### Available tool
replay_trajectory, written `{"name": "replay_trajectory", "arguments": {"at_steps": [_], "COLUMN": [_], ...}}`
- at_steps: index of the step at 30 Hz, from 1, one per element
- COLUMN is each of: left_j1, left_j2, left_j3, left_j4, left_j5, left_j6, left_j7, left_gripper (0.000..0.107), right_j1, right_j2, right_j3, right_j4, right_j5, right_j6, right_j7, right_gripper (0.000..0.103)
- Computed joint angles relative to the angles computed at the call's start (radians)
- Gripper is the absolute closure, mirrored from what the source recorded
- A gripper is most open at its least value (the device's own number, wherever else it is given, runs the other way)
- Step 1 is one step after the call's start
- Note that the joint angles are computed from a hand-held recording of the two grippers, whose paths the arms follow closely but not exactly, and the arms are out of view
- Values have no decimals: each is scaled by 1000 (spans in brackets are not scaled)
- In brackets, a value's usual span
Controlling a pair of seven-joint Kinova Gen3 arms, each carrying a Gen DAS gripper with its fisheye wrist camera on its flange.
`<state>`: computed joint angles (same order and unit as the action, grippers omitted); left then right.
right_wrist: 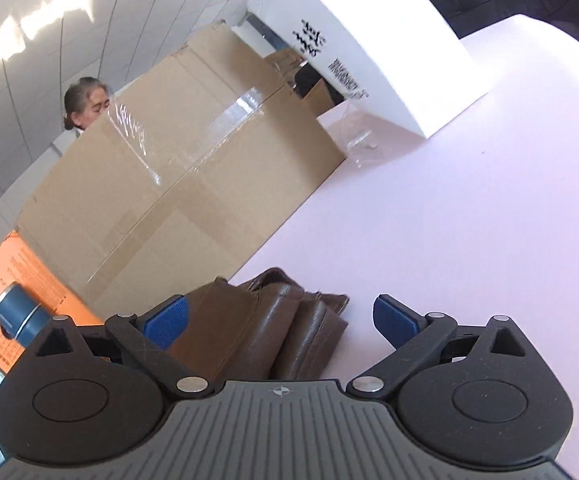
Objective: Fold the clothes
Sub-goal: 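Carry the folded jacket with the right tool beside the cardboard box, then lower the folded jacket onto the table and open the right tool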
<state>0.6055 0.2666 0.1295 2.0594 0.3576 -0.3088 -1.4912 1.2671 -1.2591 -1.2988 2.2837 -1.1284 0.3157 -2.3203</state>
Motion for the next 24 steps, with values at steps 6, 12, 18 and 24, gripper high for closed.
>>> {"name": "replay_trajectory", "arguments": {"at_steps": [6,12,18,24], "left_j1": [-81,-115,-83,-69], "left_j2": [-92,-114,-120,-115], "left_j3": [25,51,53,67], "left_j4": [116,197,281,320], "left_j5": [-140,-189,-113,-63], "left_j6": [-21,-98,-255,-354], "left_j7": [-43,-87,-160,-202], "left_gripper": [5,4,4,4], "right_j1": [-208,-217,-142,-77], "right_j2": [-186,-187,-89,-128], "right_j3": [154,168,51,33], "right_j4": [-60,-319,-563,-723], "right_j5": [53,257,501,574], "right_j6": [168,412,656,888], "right_j7": [78,-74,-315,-429], "right_gripper": [0,0,0,0]}}
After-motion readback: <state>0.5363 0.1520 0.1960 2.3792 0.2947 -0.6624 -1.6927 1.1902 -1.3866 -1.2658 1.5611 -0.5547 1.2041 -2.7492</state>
